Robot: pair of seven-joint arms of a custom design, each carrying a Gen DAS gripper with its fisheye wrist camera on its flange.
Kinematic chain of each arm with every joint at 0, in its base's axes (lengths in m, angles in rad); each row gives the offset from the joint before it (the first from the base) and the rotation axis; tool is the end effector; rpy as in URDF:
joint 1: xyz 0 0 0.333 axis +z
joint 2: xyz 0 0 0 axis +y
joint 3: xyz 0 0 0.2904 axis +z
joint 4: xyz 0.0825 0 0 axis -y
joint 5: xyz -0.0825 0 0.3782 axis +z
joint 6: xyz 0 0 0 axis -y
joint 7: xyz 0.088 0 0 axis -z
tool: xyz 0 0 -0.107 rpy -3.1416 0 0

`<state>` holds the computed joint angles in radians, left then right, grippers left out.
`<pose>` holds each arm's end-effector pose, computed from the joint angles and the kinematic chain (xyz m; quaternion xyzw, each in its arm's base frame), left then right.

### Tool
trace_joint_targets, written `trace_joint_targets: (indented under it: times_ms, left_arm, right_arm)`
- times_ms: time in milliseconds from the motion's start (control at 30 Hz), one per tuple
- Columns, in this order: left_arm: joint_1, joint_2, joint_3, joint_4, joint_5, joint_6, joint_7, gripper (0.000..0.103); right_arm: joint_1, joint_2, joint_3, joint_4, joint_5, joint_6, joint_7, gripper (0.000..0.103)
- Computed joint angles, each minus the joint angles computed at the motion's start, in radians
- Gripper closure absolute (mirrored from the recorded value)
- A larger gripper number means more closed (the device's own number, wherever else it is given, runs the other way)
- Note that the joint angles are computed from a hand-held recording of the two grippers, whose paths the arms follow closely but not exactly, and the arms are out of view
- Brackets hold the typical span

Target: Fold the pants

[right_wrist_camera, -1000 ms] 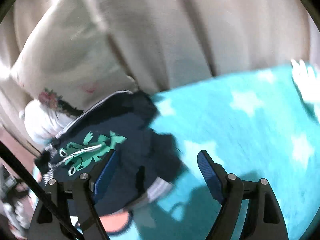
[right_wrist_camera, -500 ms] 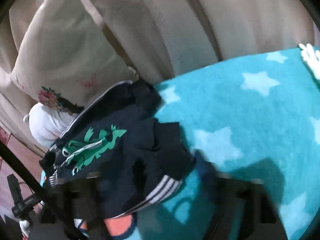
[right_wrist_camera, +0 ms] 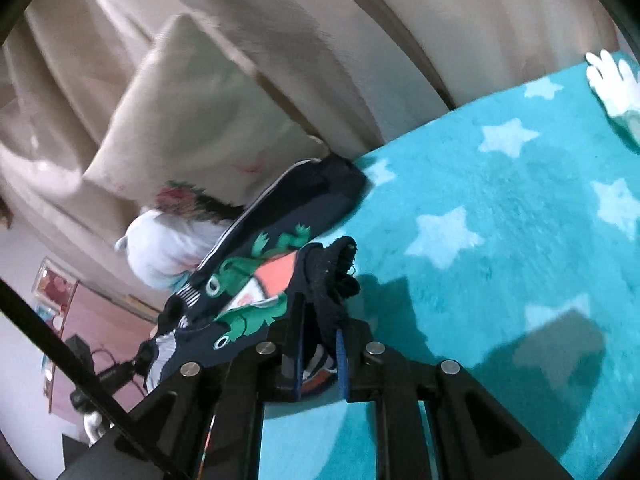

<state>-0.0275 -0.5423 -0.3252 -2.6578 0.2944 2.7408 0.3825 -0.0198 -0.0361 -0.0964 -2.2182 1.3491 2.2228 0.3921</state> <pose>0.3936 -0.1580 0.4488 -0.8324 0.4441 -0.2763 0.1828 0.5354 -0.0316 0.3936 -0.6622 0.5531 0.0545 0.5026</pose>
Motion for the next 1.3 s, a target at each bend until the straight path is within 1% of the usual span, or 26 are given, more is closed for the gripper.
trace_joint_targets:
  times_ms: [33,67,100,133,167,200,233,267,300,333,400,467,533,567,633,667,767,833,867,900,933,967,1033,1133,1233,1300]
  left_arm:
    - [0.001,0.003,-0.002,0.002,-0.001,-0.016,-0.002,0.091]
    - [-0.001,0.005,-0.001,0.000,-0.005,-0.027,-0.007,0.091]
    - [-0.003,0.002,0.001,-0.008,-0.010,-0.025,-0.016,0.088]
    - [-0.008,-0.008,0.008,-0.024,-0.018,-0.014,-0.022,0.085]
    - [-0.009,-0.026,0.009,-0.042,-0.022,-0.003,-0.032,0.083]
    - [-0.002,-0.051,-0.003,-0.059,-0.018,-0.002,-0.050,0.080]
    - [0.007,-0.077,-0.017,-0.073,-0.010,-0.010,-0.067,0.074]
    - [0.013,-0.099,-0.029,-0.081,-0.003,-0.020,-0.082,0.070]
    - [0.024,-0.126,-0.048,-0.092,0.009,-0.030,-0.105,0.065]
    - [0.032,-0.149,-0.064,-0.103,0.021,-0.031,-0.127,0.063]
    - [0.032,-0.186,-0.077,-0.125,0.033,-0.023,-0.157,0.058]
    - [0.026,-0.210,-0.082,-0.146,0.035,0.007,-0.180,0.055]
    - [0.022,-0.215,-0.088,-0.152,0.036,0.024,-0.188,0.054]
    - [0.020,-0.216,-0.094,-0.153,0.038,0.031,-0.191,0.053]
    - [0.020,-0.217,-0.108,-0.155,0.043,0.042,-0.197,0.051]
    - [0.020,-0.216,-0.111,-0.154,0.045,0.043,-0.198,0.051]
    - [0.019,-0.208,-0.113,-0.158,0.047,0.052,-0.202,0.050]
    - [0.017,-0.202,-0.109,-0.163,0.043,0.055,-0.202,0.049]
    - [0.017,-0.197,-0.106,-0.165,0.041,0.055,-0.202,0.049]
    - [0.017,-0.194,-0.104,-0.167,0.039,0.059,-0.203,0.049]
    - [0.016,-0.191,-0.100,-0.170,0.036,0.062,-0.202,0.049]
    - [0.018,-0.188,-0.097,-0.172,0.033,0.066,-0.203,0.049]
    - [0.020,-0.182,-0.094,-0.173,0.029,0.072,-0.204,0.049]
    - [0.020,-0.175,-0.095,-0.171,0.024,0.084,-0.203,0.049]
    - [0.016,-0.180,-0.102,-0.169,0.022,0.090,-0.203,0.049]
    - [0.015,-0.183,-0.107,-0.164,0.023,0.088,-0.201,0.049]
  right_arm:
    - [0.001,-0.012,0.002,-0.015,-0.014,0.016,-0.013,0.088]
    - [0.006,-0.025,0.007,-0.033,-0.027,0.054,-0.026,0.080]
    - [0.013,-0.036,0.014,-0.051,-0.051,0.110,-0.025,0.066]
    - [0.016,-0.039,0.012,-0.059,-0.066,0.134,-0.019,0.059]
    - [0.015,-0.037,0.005,-0.060,-0.069,0.135,-0.014,0.053]
    - [0.009,-0.036,-0.007,-0.056,-0.060,0.126,-0.009,0.052]
    - [0.005,-0.034,-0.013,-0.050,-0.050,0.129,-0.005,0.052]
    - [0.003,-0.036,-0.015,-0.045,-0.037,0.142,-0.006,0.050]
    - [0.004,-0.037,-0.013,-0.034,-0.024,0.168,-0.012,0.047]
    - [0.007,-0.036,-0.011,-0.023,-0.019,0.185,-0.018,0.045]
    - [0.018,-0.008,-0.001,0.030,-0.026,0.194,-0.019,0.036]
    - [0.028,0.050,0.016,0.109,-0.070,0.186,0.024,0.033]
    - [0.044,0.154,0.046,0.238,-0.151,0.202,0.107,0.033]
    - [0.044,0.187,0.059,0.281,-0.180,0.210,0.139,0.033]
    - [0.056,0.285,0.087,0.400,-0.265,0.255,0.245,0.033]
    - [0.063,0.346,0.097,0.476,-0.320,0.259,0.306,0.033]
    - [0.076,0.461,0.116,0.619,-0.444,0.257,0.440,0.033]
    - [0.070,0.528,0.136,0.705,-0.495,0.218,0.490,0.033]
    - [0.067,0.549,0.145,0.731,-0.520,0.200,0.509,0.037]
    - [0.060,0.568,0.156,0.755,-0.542,0.174,0.520,0.064]
    - [0.051,0.576,0.169,0.765,-0.556,0.158,0.527,0.081]
    - [0.034,0.574,0.186,0.762,-0.552,0.147,0.525,0.086]
    - [-0.010,0.533,0.226,0.705,-0.505,0.165,0.478,0.088]
    - [-0.052,0.453,0.240,0.610,-0.440,0.187,0.414,0.089]
    - [-0.073,0.385,0.223,0.537,-0.382,0.181,0.355,0.090]
    - [-0.069,0.370,0.200,0.522,-0.379,0.180,0.347,0.090]
